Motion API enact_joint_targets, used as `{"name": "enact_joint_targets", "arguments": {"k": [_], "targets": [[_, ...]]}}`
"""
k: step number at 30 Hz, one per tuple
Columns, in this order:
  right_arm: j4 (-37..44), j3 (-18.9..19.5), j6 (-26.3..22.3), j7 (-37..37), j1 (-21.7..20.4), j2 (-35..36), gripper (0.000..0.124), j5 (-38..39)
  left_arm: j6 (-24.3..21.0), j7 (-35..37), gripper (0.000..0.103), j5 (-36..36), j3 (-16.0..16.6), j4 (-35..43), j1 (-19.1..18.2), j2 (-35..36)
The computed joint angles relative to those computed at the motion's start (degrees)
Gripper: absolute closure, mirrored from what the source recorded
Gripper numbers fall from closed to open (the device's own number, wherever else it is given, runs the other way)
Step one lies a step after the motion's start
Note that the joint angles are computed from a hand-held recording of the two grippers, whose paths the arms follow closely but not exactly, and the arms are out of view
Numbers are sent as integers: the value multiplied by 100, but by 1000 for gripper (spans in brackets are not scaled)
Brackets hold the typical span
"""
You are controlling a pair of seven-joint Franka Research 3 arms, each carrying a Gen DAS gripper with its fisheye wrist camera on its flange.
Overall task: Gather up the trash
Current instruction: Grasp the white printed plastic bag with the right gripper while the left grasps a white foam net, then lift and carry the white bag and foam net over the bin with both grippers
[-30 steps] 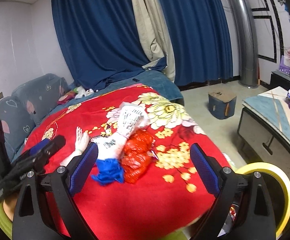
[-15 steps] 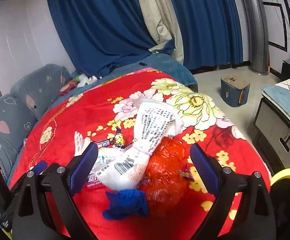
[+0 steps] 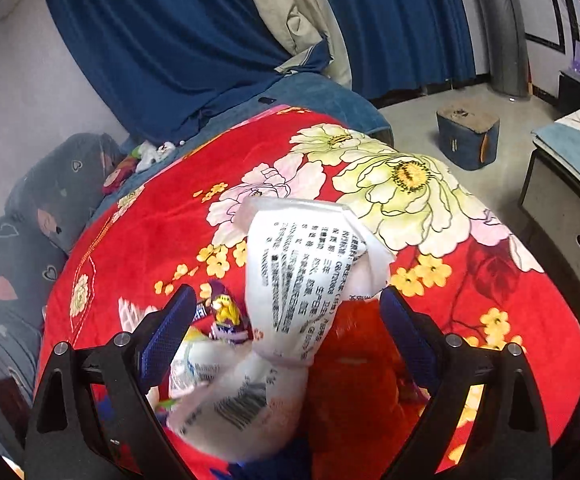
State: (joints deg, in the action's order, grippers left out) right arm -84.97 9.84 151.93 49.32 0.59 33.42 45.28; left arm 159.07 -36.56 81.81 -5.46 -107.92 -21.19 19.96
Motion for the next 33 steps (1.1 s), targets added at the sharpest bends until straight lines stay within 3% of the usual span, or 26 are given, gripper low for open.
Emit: {"name": "enact_joint_targets", "arguments": {"k": [6, 7, 8, 12, 18, 33], "targets": [[267, -64, -198, 303, 99, 190, 68, -253, 243, 352, 65, -320, 8, 27, 20, 111], [272, -43, -225, 290, 86, 197, 81, -255, 276, 366, 69, -317, 28, 29, 5, 114], [310, -24, -324, 286, 69, 220, 84, -268, 314, 344, 76, -290, 51, 23, -9, 112], [221, 110, -326, -21, -27, 148, 88, -92, 466, 136, 84, -121, 117, -8, -24, 88], [-2, 266, -438, -563, -211, -108, 90, 528, 509, -281, 85, 244, 122, -48, 6, -37], [-997, 96, -531, -2388, -329, -1193, 90, 2667, -42, -821, 85, 1232, -291, -107, 145, -537]]}}
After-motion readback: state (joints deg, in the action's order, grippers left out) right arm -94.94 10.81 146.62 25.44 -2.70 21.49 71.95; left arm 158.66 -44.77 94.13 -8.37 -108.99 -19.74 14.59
